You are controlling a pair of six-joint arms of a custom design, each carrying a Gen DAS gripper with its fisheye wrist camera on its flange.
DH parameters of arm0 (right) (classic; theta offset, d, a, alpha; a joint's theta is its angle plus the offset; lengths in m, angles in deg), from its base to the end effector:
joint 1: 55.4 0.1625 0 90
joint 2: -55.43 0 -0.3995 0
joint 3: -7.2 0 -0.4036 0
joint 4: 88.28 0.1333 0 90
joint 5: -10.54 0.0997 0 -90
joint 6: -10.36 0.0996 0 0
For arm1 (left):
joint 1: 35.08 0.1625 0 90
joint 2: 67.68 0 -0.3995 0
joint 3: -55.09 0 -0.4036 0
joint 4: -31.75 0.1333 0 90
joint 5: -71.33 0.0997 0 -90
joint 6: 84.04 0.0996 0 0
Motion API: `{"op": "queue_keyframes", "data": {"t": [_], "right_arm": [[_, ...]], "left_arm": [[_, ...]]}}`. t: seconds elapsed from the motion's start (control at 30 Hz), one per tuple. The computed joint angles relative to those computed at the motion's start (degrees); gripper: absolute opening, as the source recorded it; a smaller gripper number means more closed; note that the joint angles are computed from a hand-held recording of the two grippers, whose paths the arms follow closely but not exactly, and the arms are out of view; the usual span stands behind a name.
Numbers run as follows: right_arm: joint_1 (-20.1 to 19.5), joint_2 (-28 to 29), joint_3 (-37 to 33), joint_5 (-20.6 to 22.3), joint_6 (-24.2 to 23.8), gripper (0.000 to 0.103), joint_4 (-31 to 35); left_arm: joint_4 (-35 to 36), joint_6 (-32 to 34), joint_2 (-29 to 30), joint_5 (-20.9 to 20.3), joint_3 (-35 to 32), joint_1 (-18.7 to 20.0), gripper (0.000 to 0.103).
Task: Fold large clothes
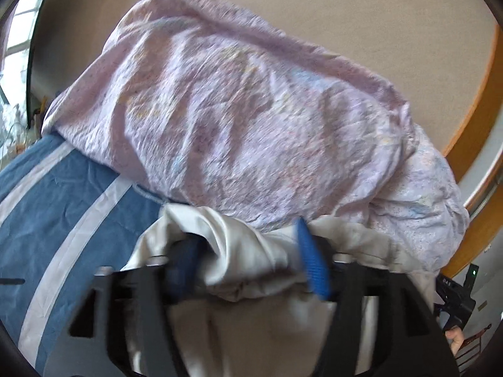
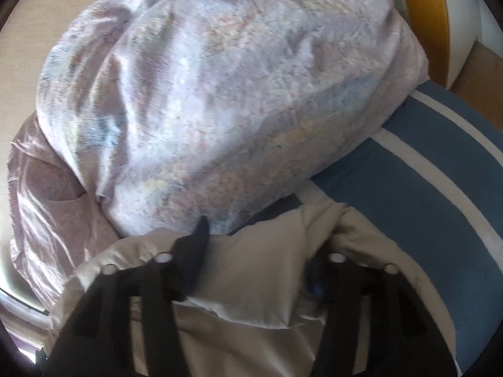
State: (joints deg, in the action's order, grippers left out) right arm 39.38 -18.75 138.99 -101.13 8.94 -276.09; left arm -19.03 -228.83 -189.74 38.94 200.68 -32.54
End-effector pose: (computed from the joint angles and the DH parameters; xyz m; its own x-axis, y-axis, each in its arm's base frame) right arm 0.1346 -0.4514 0.1997 -0.9441 0.1412 0.2979 -0.0871 0.7649 -0.6383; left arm -0.1464 -0.2241 0.2269 -0.8571 -0.4761 -0.1967 0.0450 0.3112 -0.9493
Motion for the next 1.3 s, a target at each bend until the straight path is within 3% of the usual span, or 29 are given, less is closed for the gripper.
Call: {"op": "queue_keyframes", "data": {"t": [0.03, 0.07, 0.13, 0.23, 0.4, 0.53, 0.6, 0.67, 0.7, 0.77, 0.83, 0.93, 1.1, 1.3], "right_arm": [[-0.4, -0.7, 0.4, 2.1, -0.1, 0.072, -0.3], [-0.7, -1.4, 0.9, 4.0, -0.1, 0.076, -0.7], [-0.9, -2.6, 1.8, 6.8, -0.8, 0.081, -1.7], [-0.1, -3.8, 3.5, 8.7, -4.6, 0.081, -5.1], [1.6, -3.8, 6.5, 8.4, -10.1, 0.084, -16.6], [2.9, -4.6, 7.1, 4.7, -11.8, 0.09, -24.9], [4.2, -6.0, 7.6, 4.0, -16.2, 0.089, -23.9], [6.3, -7.0, 9.7, 4.3, -24.9, 0.082, -22.5], [7.3, -7.7, 11.6, 5.4, -29.9, 0.081, -21.1], [9.1, -7.5, 13.9, 5.7, -35.1, 0.076, -20.6], [10.4, -7.0, 15.4, 6.3, -37.7, 0.076, -18.8], [12.9, -2.6, 14.7, 2.2, -38.3, 0.075, -16.8], [14.9, 12.5, 9.9, -10.6, -41.1, 0.073, -27.0], [13.0, 20.1, 3.5, -14.1, -38.5, 0.076, -27.3]], "left_arm": [[1.4, -1.1, 0.3, 0.4, -0.2, -0.8, 0.094], [5.3, -4.5, 1.7, 0.4, -1.1, -2.6, 0.101], [12.5, -11.4, 6.4, -0.6, -3.1, -5.1, 0.102], [17.5, -14.0, 10.2, -2.6, -5.2, -8.7, 0.102], [12.8, -7.7, 14.6, -5.0, -4.9, -13.8, 0.102], [6.9, 0.1, 17.6, -5.6, -4.8, -14.0, 0.102], [4.9, 2.3, 18.8, -5.9, -4.6, -13.9, 0.102], [2.6, 4.5, 19.7, -6.2, -4.1, -13.5, 0.102], [0.8, 6.0, 20.3, -6.5, -3.8, -13.0, 0.102], [-2.4, 8.6, 20.9, -6.9, -3.1, -12.4, 0.102], [-5.2, 10.5, 22.3, -7.0, -2.6, -11.6, 0.102], [-7.8, 12.9, 25.8, -7.0, -2.7, -9.6, 0.102], [-10.6, 15.0, 31.3, -6.2, -4.0, -1.0, 0.102], [-17.7, 16.2, 29.3, -2.4, -3.2, 10.0, 0.102]]}}
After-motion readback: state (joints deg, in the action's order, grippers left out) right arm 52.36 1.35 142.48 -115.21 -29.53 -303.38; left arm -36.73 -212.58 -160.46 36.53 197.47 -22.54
